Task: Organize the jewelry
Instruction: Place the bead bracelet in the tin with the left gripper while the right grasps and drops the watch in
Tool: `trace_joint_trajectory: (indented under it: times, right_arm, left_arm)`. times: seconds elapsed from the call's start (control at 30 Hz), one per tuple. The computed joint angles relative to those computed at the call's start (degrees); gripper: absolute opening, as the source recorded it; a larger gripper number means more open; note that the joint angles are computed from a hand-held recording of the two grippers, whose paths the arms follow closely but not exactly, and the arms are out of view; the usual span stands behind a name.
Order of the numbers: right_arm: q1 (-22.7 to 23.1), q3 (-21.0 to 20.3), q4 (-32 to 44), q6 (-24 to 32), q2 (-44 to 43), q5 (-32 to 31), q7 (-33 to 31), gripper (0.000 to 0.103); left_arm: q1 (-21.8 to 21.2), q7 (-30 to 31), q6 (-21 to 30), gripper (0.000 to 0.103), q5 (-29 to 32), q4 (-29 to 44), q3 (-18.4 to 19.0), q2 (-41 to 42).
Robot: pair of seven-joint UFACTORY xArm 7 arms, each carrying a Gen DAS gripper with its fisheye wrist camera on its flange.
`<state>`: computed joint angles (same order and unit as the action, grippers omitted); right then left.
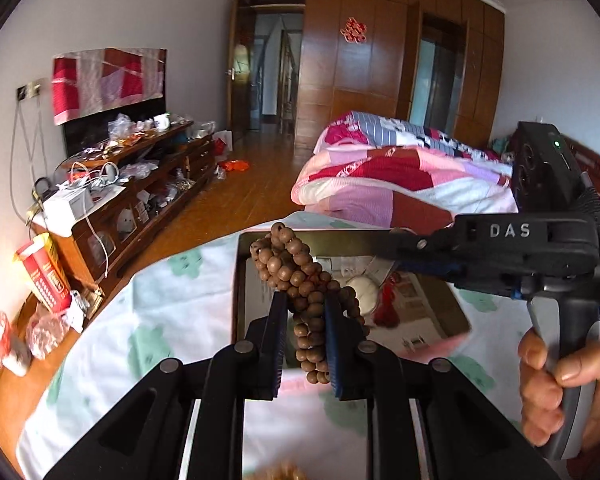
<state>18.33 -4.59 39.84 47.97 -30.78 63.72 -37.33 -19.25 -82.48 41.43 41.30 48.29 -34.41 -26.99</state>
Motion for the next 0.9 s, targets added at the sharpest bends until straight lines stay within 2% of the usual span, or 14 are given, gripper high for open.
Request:
trace_joint_trajectory:
  times: [0.13,0.27,0.33,0.4,0.47,0.5,0.53,0.57,0.67,0.8,0.9]
  right_arm:
    - [-0.34,0.45,3.89,0.63,6.8,-0.61,0.2,0.023]
    - [-2.25,1.41,6.71,1.74,10.53,-2.85,-0.55,0.024]
    - [-3.22,3.99,6.49,-2.89,9.42,-6.91,-0.35,0.026]
    - [-3.02,5.91,4.51,-10.17,7.27,-10.33,-1.12,0.033]
    - [-2.32,6.55,1.95,-16.82,5.06,-11.52,-1.19,0.055]
    - [-1.85,6.53,0.73,-19.68,4.11,-11.61,-1.22,0.057]
    - [-1.38,6.48,-0.89,-22.99,2.74,-11.39,-1.24,0.059]
    - [-0.41,5.61,-2.3,-25.38,1.35,-10.33,-1.77,0.059]
    - [2.11,2.99,-4.79,-29.62,-1.31,-8.73,-1.58,0.064]
    - [1.02,4.73,-7.53,-35.21,-3.47,-13.59,3.7,0.064]
    - [0.33,5.05,-9.02,-36.28,-4.7,-16.48,7.74,0.064]
  left_arm:
    - [0.42,3.61,-1.89,0.018,0.48,2.04,2.45,5.65]
    - [-1.41,6.56,0.08,0.018,0.78,4.94,4.97,10.76]
    - [-2.42,6.91,2.01,0.018,1.13,6.31,6.09,12.89]
    - [-3.77,7.79,3.15,0.019,0.59,7.31,7.53,14.53]
    - [-4.97,7.51,5.05,0.022,1.5,8.15,8.41,15.54]
    - [-5.61,6.95,6.55,0.031,2.25,8.42,8.59,15.76]
    - [-6.26,6.56,7.5,0.038,2.71,8.68,8.94,15.95]
    - [-6.87,5.83,8.48,0.05,3.31,8.65,9.12,15.73]
    - [-7.9,4.25,7.68,0.061,4.97,8.17,9.83,14.78]
    - [-8.58,2.71,10.28,0.064,6.84,8.48,9.29,12.84]
    - [-8.59,-0.1,10.71,0.064,6.72,6.66,8.37,9.25]
